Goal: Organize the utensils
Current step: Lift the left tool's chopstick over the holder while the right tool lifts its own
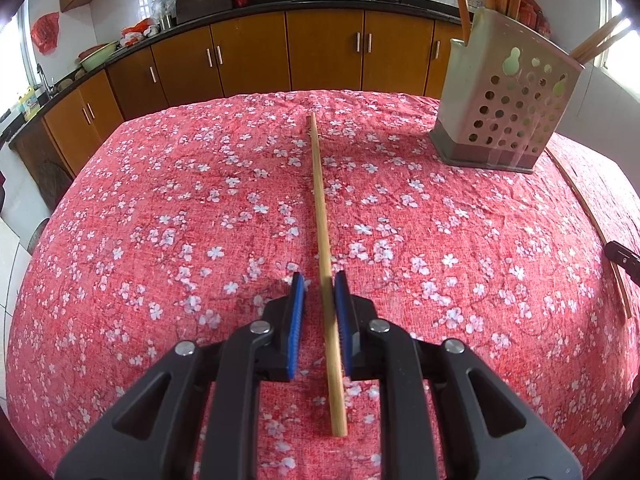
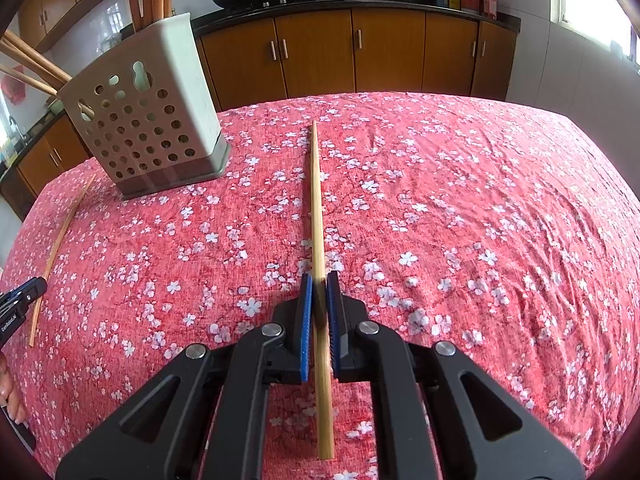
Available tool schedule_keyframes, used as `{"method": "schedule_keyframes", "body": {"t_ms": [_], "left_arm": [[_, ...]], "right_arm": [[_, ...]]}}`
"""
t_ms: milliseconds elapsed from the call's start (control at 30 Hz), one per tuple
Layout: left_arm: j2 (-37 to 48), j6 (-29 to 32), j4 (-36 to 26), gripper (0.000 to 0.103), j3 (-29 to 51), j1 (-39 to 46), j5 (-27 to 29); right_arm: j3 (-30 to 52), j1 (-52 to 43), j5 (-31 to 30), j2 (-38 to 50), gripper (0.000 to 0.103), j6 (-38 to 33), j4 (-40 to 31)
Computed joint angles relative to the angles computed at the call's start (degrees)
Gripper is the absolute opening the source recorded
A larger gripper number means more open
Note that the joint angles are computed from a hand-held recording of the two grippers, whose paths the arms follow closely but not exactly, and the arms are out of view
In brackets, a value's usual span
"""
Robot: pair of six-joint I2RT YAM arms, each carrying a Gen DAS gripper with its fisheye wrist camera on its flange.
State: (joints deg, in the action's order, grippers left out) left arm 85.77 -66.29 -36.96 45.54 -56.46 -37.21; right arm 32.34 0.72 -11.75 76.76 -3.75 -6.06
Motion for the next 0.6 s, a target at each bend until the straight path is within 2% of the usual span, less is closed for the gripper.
{"method": "schedule_keyframes", "body": {"t_ms": [233, 467, 600], "left_arm": [[-3.0, -1.3, -2.9, 0.008, -0.6, -1.6, -0.7], [-9.7, -5.9, -12.5, 0.008, 3.2, -6.2, -8.0], [-11.8, -8.7, -18.9, 0.008, 7.8, -9.2, -13.8]], "right_arm": [[-2.7, -3.7, -2.2, -6.1, 0.008, -1.0, -1.5], [-1.2, -10.1, -8.0, -17.4, 0.008, -2.5, -7.5], [1.4, -12.6, -11.1, -20.4, 0.008, -2.2, -9.3]]}}
